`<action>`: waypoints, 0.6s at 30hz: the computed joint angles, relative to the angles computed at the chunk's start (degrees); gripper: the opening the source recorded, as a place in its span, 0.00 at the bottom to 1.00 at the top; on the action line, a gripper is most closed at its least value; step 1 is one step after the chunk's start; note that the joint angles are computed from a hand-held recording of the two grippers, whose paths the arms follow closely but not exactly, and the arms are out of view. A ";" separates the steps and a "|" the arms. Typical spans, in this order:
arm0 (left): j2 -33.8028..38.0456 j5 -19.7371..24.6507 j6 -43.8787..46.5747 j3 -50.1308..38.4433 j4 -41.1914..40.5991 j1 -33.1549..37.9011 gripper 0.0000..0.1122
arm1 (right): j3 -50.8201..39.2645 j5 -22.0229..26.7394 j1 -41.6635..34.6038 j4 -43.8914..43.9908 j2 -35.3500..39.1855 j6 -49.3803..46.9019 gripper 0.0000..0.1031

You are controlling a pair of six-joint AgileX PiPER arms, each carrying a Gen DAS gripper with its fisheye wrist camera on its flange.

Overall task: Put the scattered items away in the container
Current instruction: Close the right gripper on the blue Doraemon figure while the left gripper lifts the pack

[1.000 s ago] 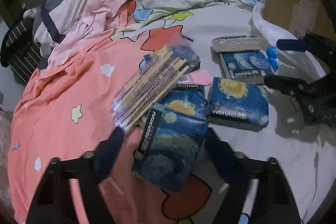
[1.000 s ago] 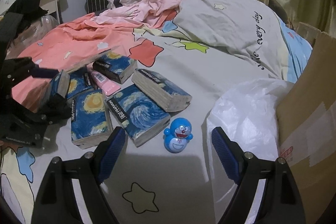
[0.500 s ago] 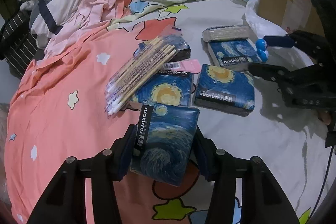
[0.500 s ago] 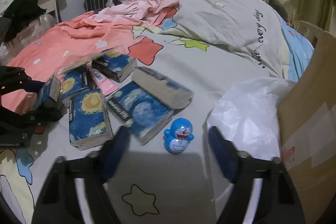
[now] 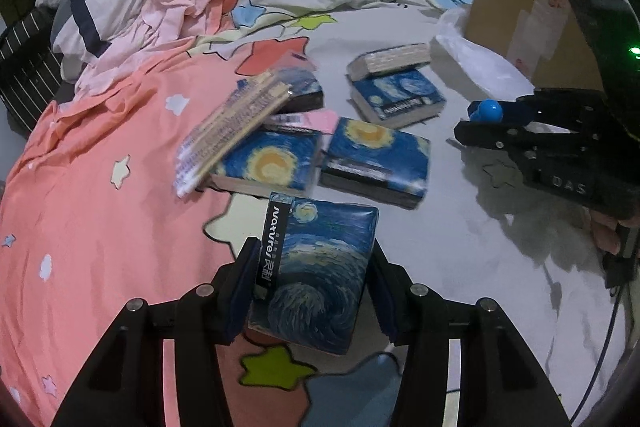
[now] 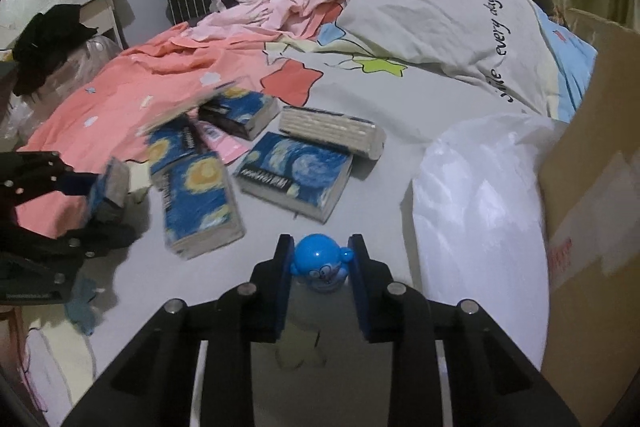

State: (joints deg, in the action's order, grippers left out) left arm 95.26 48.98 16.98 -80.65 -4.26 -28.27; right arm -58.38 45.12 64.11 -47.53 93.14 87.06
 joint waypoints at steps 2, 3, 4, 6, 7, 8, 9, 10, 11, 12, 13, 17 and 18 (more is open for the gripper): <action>-1.02 -0.27 -0.76 1.29 0.12 -0.63 0.47 | 0.25 1.71 2.27 0.25 -0.94 0.93 0.25; -1.93 -0.78 -1.34 2.41 0.50 -1.23 0.47 | 0.35 2.62 3.48 0.44 -1.39 1.29 0.25; -2.51 -0.76 -1.37 2.98 0.39 -1.59 0.47 | 0.42 3.48 4.66 0.58 -1.74 1.76 0.25; -3.89 -0.77 -1.33 4.35 -0.27 -2.19 0.47 | 0.41 5.07 6.64 0.84 -2.29 2.58 0.25; -4.35 -0.74 -1.64 4.74 -0.26 -2.48 0.47 | 0.49 5.70 7.72 0.83 -2.69 3.01 0.25; -5.04 -0.69 -2.16 5.31 -0.12 -2.94 0.47 | 0.48 6.38 8.64 0.69 -2.93 3.50 0.25; -5.75 -0.65 -2.71 5.88 0.02 -3.37 0.47 | 0.42 7.25 9.51 0.58 -3.20 3.95 0.25; -6.26 -0.53 -3.13 6.24 0.17 -3.67 0.47 | 0.30 8.17 10.45 0.47 -3.41 4.45 0.25; -6.85 -0.42 -3.78 6.63 0.54 -4.10 0.47 | 0.23 8.95 11.28 0.51 -3.77 4.67 0.25; -7.36 -0.34 -4.31 6.95 0.82 -4.51 0.47 | 0.14 9.84 12.16 0.51 -4.07 5.06 0.25; -8.05 -0.07 -4.74 7.28 1.00 -5.01 0.47 | -0.06 10.68 12.89 0.49 -4.26 5.35 0.25; -10.47 0.94 -7.40 7.62 2.99 -7.31 0.47 | -1.09 14.52 16.63 0.52 -5.22 6.40 0.25; -11.14 1.36 -8.01 7.49 3.32 -7.90 0.47 | -1.40 15.42 17.51 0.56 -5.42 6.42 0.25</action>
State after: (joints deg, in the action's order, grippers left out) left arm 84.12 50.33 8.97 -73.16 -0.94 -36.17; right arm -59.78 60.54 81.62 -46.97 87.71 93.48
